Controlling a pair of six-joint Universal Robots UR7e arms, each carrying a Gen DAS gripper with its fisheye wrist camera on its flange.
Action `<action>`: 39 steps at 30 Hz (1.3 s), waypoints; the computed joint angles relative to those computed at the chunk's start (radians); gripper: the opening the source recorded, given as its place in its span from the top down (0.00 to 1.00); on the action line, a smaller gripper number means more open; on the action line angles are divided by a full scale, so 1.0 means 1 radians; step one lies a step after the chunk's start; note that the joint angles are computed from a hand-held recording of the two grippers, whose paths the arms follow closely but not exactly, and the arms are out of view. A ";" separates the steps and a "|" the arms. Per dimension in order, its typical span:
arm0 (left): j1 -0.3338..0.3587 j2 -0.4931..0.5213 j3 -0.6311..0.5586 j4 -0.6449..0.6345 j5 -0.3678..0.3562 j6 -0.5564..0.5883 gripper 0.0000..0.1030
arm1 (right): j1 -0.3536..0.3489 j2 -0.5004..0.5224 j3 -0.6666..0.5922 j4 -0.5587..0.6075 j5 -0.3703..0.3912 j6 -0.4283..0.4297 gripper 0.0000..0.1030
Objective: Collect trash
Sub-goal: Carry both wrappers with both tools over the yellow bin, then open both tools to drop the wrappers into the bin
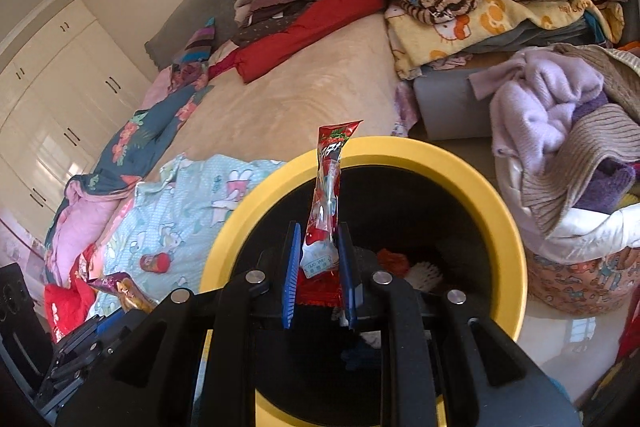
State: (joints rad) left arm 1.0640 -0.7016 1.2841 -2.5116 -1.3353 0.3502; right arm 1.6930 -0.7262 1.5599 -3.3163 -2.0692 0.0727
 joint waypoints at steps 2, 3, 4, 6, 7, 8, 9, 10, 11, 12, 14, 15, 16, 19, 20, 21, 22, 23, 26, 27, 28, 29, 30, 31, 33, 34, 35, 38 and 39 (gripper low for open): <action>-0.003 0.003 0.000 0.005 -0.002 0.006 0.82 | -0.005 -0.008 0.008 -0.006 -0.008 -0.002 0.82; -0.004 0.005 -0.001 0.007 -0.003 0.009 0.82 | -0.007 -0.011 0.010 -0.004 -0.008 -0.002 0.82; -0.005 0.007 -0.001 0.010 -0.004 0.010 0.82 | -0.010 -0.015 0.014 -0.007 -0.012 -0.003 0.82; -0.006 0.011 -0.006 0.019 -0.008 0.009 0.82 | -0.015 -0.022 0.021 -0.008 -0.009 -0.002 0.82; -0.006 0.014 -0.008 0.022 -0.009 0.008 0.82 | -0.018 -0.026 0.023 -0.002 -0.006 -0.003 0.82; -0.006 0.015 -0.010 0.025 -0.009 0.009 0.82 | -0.019 -0.028 0.024 0.005 -0.007 -0.007 0.82; -0.007 0.019 -0.012 0.029 -0.007 0.009 0.82 | -0.019 -0.028 0.023 0.011 -0.007 -0.010 0.82; -0.007 0.022 -0.016 0.032 -0.007 0.011 0.82 | -0.019 -0.030 0.023 0.019 -0.005 -0.015 0.82; -0.008 0.027 -0.020 0.035 -0.006 0.012 0.82 | -0.020 -0.031 0.022 0.027 -0.003 -0.017 0.82; -0.008 0.032 -0.025 0.039 -0.004 0.012 0.82 | -0.021 -0.032 0.021 0.038 -0.002 -0.019 0.82; -0.007 0.044 -0.039 0.049 -0.002 0.010 0.82 | -0.021 -0.034 0.018 0.057 0.002 -0.024 0.82; -0.006 0.051 -0.047 0.055 0.002 0.008 0.82 | -0.023 -0.036 0.017 0.072 0.007 -0.028 0.82; -0.006 0.058 -0.056 0.064 0.005 0.003 0.81 | -0.023 -0.036 0.015 0.078 0.005 -0.033 0.82; -0.002 0.077 -0.082 0.090 0.007 -0.015 0.81 | -0.025 -0.036 0.013 0.099 0.010 -0.033 0.82; -0.001 0.085 -0.092 0.100 0.008 -0.021 0.81 | -0.027 -0.037 0.012 0.105 0.013 -0.029 0.82; -0.001 0.090 -0.099 0.107 0.008 -0.023 0.81 | -0.030 -0.038 0.013 0.111 0.018 -0.026 0.82; 0.000 0.097 -0.109 0.113 0.010 -0.026 0.80 | -0.031 -0.038 0.013 0.113 0.020 -0.024 0.82; 0.000 0.104 -0.120 0.121 0.011 -0.030 0.80 | -0.032 -0.038 0.014 0.113 0.022 -0.024 0.81; 0.000 0.121 -0.141 0.135 0.012 -0.035 0.77 | -0.034 -0.038 0.011 0.121 0.015 -0.017 0.80; 0.000 0.126 -0.147 0.138 0.014 -0.035 0.76 | -0.034 -0.039 0.013 0.120 0.017 -0.015 0.80; -0.001 0.129 -0.150 0.140 0.016 -0.035 0.75 | -0.033 -0.040 0.014 0.118 0.015 -0.012 0.80; -0.001 0.133 -0.153 0.142 0.018 -0.036 0.74 | -0.034 -0.040 0.015 0.115 0.013 -0.012 0.80; -0.001 0.136 -0.156 0.143 0.017 -0.038 0.73 | -0.034 -0.041 0.016 0.115 0.013 -0.011 0.80; -0.001 0.138 -0.157 0.143 0.018 -0.039 0.70 | -0.035 -0.042 0.016 0.115 0.012 -0.010 0.80; -0.002 0.138 -0.155 0.137 0.023 -0.043 0.62 | -0.036 -0.043 0.019 0.110 0.010 -0.001 0.72; -0.001 0.136 -0.152 0.134 0.022 -0.047 0.57 | -0.038 -0.044 0.020 0.108 0.013 0.002 0.65; 0.000 0.134 -0.148 0.128 0.020 -0.047 0.52 | -0.039 -0.044 0.020 0.107 0.012 0.004 0.64; 0.003 0.120 -0.126 0.097 0.017 -0.046 0.30 | -0.036 -0.042 0.017 0.102 -0.006 0.011 0.52; 0.005 0.117 -0.123 0.093 0.016 -0.047 0.26 | -0.035 -0.041 0.017 0.098 -0.010 0.010 0.49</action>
State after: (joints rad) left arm 1.0686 -0.5843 1.1612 -2.4184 -1.3195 0.3032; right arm 1.6579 -0.7673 1.5765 -3.2183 -2.0791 0.0827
